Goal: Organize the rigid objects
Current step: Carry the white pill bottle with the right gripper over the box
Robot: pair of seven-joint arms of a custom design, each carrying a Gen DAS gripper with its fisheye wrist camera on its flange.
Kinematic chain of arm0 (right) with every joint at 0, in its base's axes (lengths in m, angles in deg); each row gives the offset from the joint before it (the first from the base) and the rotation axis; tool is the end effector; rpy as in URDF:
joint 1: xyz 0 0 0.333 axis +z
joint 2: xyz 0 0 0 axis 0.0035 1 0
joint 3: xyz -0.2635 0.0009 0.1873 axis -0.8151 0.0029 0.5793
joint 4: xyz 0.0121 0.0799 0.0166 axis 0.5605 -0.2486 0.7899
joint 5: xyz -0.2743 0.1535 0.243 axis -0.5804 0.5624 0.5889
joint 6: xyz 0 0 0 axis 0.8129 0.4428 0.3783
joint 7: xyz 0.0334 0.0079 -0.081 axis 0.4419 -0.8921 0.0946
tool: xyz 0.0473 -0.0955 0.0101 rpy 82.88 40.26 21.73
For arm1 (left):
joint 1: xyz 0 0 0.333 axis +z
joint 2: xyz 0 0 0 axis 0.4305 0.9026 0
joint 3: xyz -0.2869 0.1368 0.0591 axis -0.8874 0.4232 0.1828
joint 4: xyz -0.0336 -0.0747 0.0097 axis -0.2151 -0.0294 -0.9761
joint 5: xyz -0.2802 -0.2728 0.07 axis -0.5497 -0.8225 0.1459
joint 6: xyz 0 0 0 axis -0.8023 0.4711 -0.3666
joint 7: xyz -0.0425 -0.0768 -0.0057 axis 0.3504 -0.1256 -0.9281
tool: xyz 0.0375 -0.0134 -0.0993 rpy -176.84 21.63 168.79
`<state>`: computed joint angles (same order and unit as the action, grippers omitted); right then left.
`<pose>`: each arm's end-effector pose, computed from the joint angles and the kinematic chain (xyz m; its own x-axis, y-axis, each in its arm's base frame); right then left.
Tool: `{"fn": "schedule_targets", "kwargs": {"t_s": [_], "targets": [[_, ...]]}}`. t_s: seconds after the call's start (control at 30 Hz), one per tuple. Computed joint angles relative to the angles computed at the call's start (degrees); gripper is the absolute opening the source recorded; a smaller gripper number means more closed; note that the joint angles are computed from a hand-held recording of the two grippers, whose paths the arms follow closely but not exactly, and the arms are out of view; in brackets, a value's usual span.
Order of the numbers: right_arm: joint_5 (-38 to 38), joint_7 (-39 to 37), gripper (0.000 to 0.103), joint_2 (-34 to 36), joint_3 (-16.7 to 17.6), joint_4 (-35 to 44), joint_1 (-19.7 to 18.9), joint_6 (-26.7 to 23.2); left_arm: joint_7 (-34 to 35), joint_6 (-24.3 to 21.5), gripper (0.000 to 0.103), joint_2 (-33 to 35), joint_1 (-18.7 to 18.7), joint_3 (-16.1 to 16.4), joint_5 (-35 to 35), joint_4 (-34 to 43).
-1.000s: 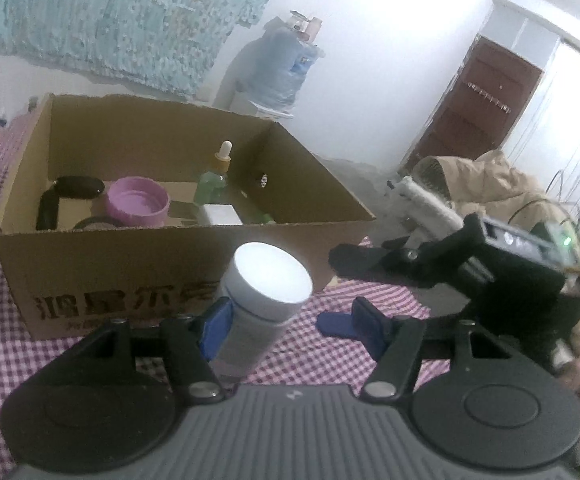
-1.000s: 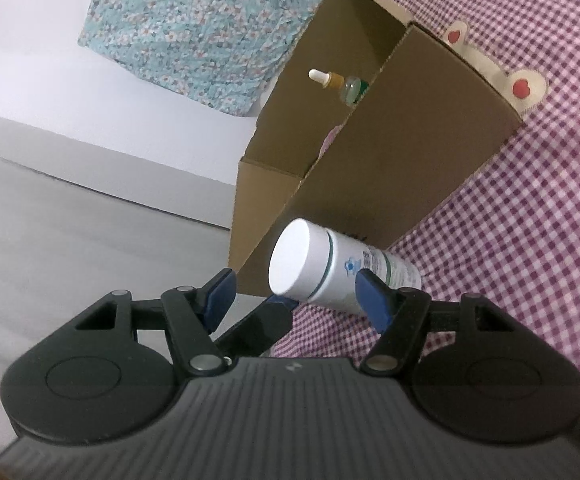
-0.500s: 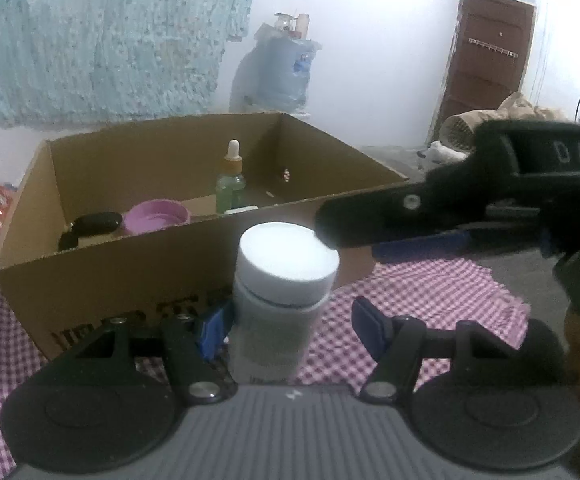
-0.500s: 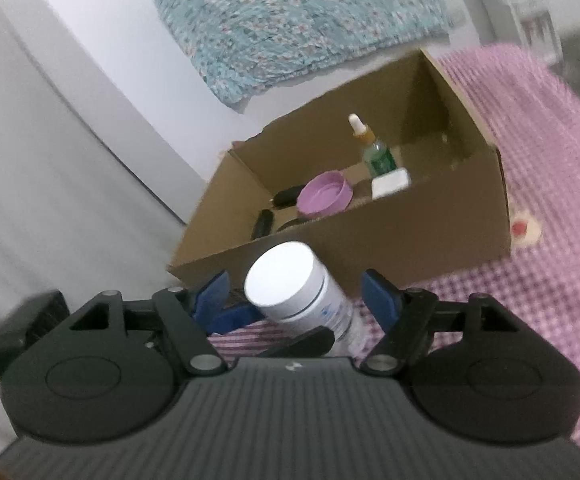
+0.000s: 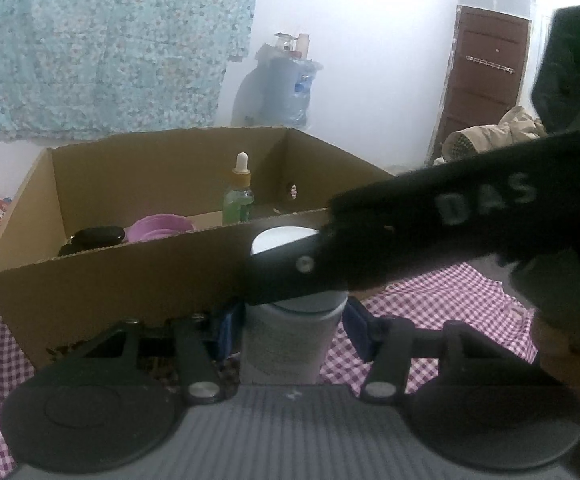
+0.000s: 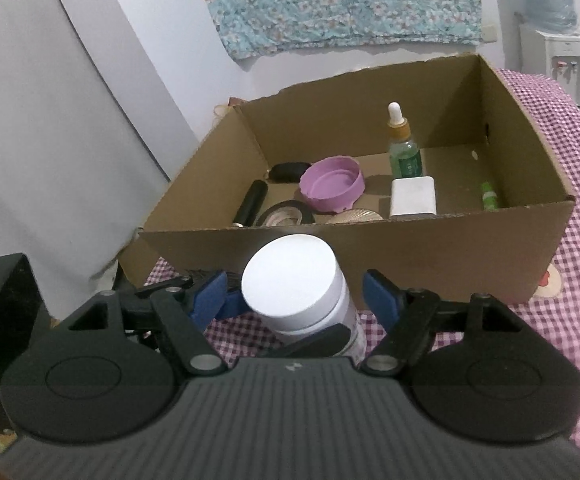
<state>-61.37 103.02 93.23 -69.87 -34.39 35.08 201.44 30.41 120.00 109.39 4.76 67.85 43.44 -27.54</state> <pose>0.6184 0.5059 0.4845 0.2413 -0.8940 -0.3774 -0.7635 0.0651 -0.6425 0.5895 -0.3565 0.3631 -0.4817 -0.8673 0.1255 -0.5040 0.1571 -0.8493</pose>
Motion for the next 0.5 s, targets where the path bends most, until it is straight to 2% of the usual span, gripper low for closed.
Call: {"fn": "schedule_targets", "kwargs": {"t_s": [0.1,0.17,0.23,0.33,0.5], "targets": [[0.1,-1.0,0.073,0.8,0.3,1.2,-0.1,-0.5,0.4,0.6,0.056,0.3,-1.2,1.0,-0.5,0.2],[0.1,-1.7,0.065,1.6,0.3,2.2,0.0,-1.2,0.6,0.8,0.056,0.3,-1.8,1.4,-0.9,0.3],[0.4,-2.1,0.06,1.7,0.3,2.5,0.0,-1.9,1.1,0.6,0.056,0.3,-3.9,3.3,-2.5,0.6],[0.4,-1.9,0.059,1.3,0.0,1.6,0.0,-1.0,2.0,0.5,0.056,0.1,-5.8,4.9,-4.0,0.8],[-0.3,-0.3,0.057,0.0,-0.9,-0.1,0.4,0.0,2.8,1.8,0.055,-0.4,-6.3,4.6,-5.1,0.2]]}}
